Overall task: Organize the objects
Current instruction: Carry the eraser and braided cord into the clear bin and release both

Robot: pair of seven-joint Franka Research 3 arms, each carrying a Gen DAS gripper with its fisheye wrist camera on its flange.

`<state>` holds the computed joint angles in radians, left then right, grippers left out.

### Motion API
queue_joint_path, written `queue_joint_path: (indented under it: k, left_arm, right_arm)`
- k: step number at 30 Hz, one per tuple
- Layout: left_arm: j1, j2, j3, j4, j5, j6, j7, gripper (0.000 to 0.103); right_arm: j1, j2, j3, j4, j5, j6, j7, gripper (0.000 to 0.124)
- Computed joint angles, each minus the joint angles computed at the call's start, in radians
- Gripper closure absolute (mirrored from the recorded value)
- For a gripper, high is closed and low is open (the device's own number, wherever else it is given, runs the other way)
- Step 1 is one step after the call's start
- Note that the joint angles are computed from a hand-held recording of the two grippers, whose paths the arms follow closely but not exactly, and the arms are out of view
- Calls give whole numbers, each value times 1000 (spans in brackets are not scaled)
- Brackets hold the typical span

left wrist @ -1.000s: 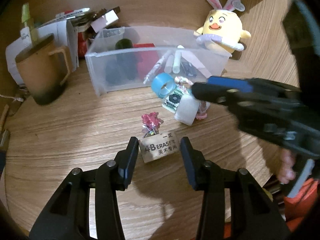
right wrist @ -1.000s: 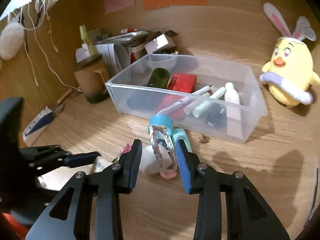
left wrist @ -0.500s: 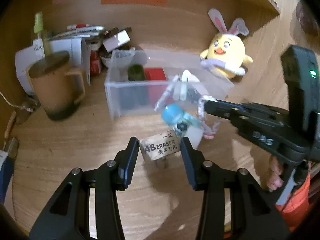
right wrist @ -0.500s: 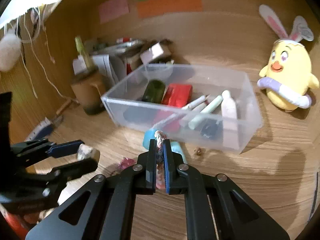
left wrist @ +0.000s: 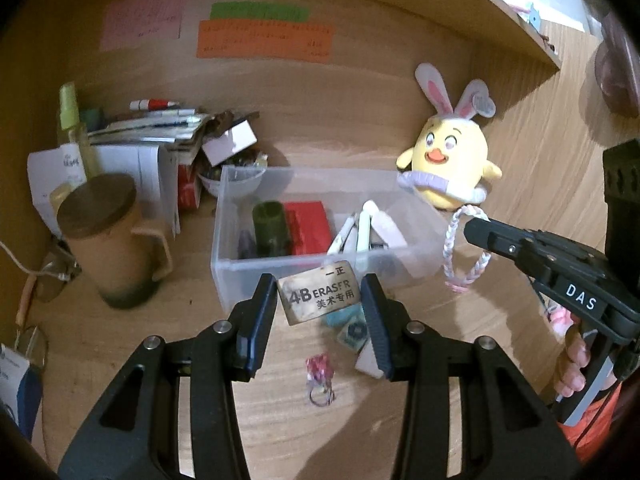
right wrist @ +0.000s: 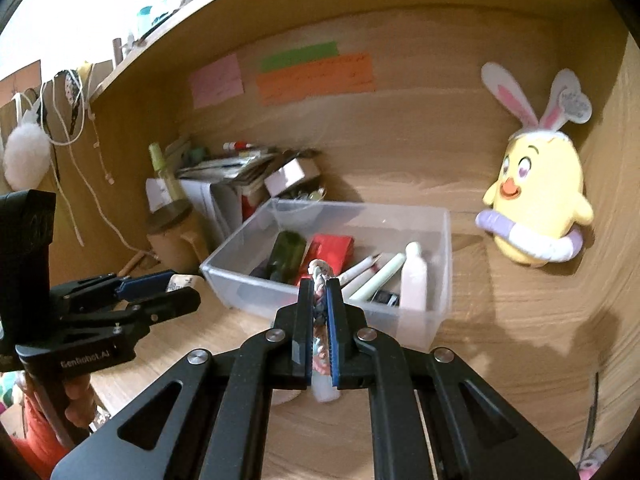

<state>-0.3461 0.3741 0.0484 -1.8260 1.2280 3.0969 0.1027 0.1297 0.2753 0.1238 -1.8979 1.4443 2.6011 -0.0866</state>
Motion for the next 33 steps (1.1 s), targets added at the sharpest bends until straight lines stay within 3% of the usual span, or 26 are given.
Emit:
queue_joint_path:
  k: [8,16,27,33]
  left_arm:
    - [14,35,-11,60,-67,-19,74,60]
    - [39,100,-40,136,-269,-40,271,60]
    - [98,231,-135,281,-578,-134,607,60]
    - [82,304,-137,375,-690,-203,726,60]
  right_arm:
    - [6,40,10,77,18,60,-15,119]
    - [11,121,39,190,-49,135,44,118]
    - [33,250,76,296,-317,298,226,118]
    - [58,307,69,316,-490,365,341,118]
